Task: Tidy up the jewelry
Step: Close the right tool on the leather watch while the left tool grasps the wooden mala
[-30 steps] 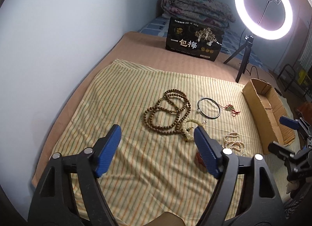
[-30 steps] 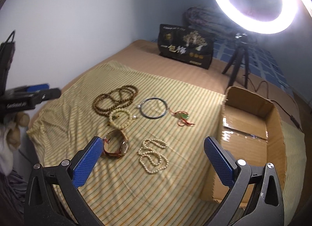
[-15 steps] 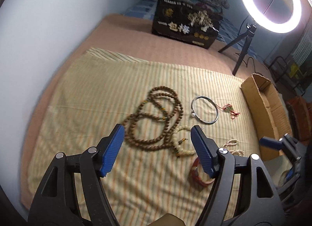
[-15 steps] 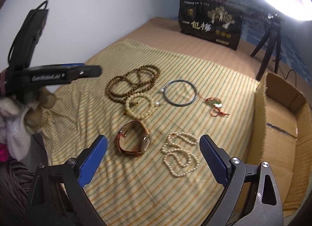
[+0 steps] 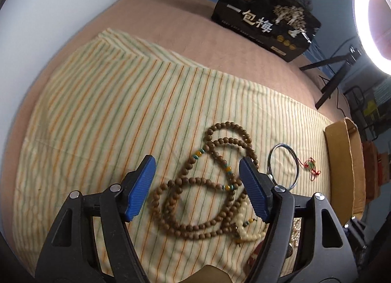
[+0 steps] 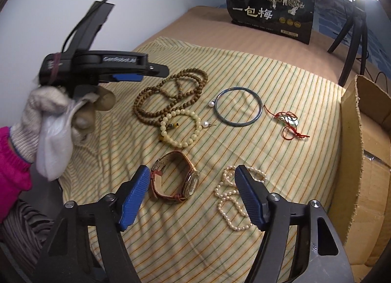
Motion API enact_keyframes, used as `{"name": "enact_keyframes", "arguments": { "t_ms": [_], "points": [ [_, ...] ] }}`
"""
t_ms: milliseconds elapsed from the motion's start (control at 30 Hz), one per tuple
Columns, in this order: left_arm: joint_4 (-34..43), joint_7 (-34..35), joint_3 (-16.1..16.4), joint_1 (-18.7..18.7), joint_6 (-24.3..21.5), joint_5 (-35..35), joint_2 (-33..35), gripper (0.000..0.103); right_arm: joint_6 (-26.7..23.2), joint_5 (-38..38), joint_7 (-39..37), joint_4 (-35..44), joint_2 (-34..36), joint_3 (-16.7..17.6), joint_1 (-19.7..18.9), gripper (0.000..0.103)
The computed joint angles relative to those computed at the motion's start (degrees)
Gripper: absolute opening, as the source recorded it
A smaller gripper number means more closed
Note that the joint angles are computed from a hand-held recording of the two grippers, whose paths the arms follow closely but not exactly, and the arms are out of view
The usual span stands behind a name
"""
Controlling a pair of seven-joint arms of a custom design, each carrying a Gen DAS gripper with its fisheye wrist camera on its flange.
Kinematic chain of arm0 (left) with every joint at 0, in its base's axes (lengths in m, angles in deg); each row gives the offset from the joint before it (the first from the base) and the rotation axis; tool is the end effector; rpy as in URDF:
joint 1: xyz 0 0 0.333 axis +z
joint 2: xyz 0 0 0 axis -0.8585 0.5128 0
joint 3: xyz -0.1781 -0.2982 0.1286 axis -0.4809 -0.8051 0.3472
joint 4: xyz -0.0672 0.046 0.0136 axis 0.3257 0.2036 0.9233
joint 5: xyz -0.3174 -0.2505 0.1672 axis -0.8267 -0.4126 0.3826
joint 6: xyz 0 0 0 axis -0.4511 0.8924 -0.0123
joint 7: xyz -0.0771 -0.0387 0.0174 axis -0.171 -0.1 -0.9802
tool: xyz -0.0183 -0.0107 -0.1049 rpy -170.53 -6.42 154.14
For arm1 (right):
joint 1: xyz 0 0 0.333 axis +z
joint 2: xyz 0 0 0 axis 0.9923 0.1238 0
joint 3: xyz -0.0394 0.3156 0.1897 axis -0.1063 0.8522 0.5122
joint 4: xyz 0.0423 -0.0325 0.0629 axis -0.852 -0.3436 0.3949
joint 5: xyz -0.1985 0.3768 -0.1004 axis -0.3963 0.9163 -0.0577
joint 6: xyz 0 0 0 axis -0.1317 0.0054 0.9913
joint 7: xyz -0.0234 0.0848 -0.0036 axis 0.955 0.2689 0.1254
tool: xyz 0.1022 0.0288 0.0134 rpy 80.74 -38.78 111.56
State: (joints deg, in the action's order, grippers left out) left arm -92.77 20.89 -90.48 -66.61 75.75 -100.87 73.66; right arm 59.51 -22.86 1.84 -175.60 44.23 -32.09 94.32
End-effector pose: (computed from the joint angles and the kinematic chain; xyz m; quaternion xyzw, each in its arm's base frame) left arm 0.5992 -0.1858 0.4488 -0.7366 0.6294 -0.2436 0.0441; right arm 0.5030 0.0563 0.4714 -0.8194 0.4967 -0.0308 0.2844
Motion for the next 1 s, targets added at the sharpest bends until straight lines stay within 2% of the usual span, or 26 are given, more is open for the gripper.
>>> {"name": "enact_keyframes", "arguments": {
  "t_ms": [167,500,567,733,1000],
  "points": [
    [2.1,5.6,-0.9,1.0,-1.8,-7.3,2.4,0.073,-1.0,-0.1,0.5,0.9,1.3,0.1,-0.2,0.065],
    [3.4,7.1,-1.4,0.7,-3.2,-8.3,3.5,0.074,-3.0,0.4,1.1,2.4,3.2,0.7,-0.9,0.059],
    [3.5,7.0,-1.4,0.2,-3.7,-6.9,3.4,0.074,-3.0,0.4,1.1,2.4,3.3,0.9,-0.9,0.057],
    [4.2,3.3,-0.8,-2.0,-4.9,2.9,3.6,0.074,-3.0,0.0,1.6,2.5,3.7,1.3,-1.1,0.048],
    [6.4,-1.8,-0.4,-4.6,-7.5,15.1,5.2,0.074,-2.9,-0.3,2.3,2.8,4.6,1.6,-1.1,0.046]
  ]
}}
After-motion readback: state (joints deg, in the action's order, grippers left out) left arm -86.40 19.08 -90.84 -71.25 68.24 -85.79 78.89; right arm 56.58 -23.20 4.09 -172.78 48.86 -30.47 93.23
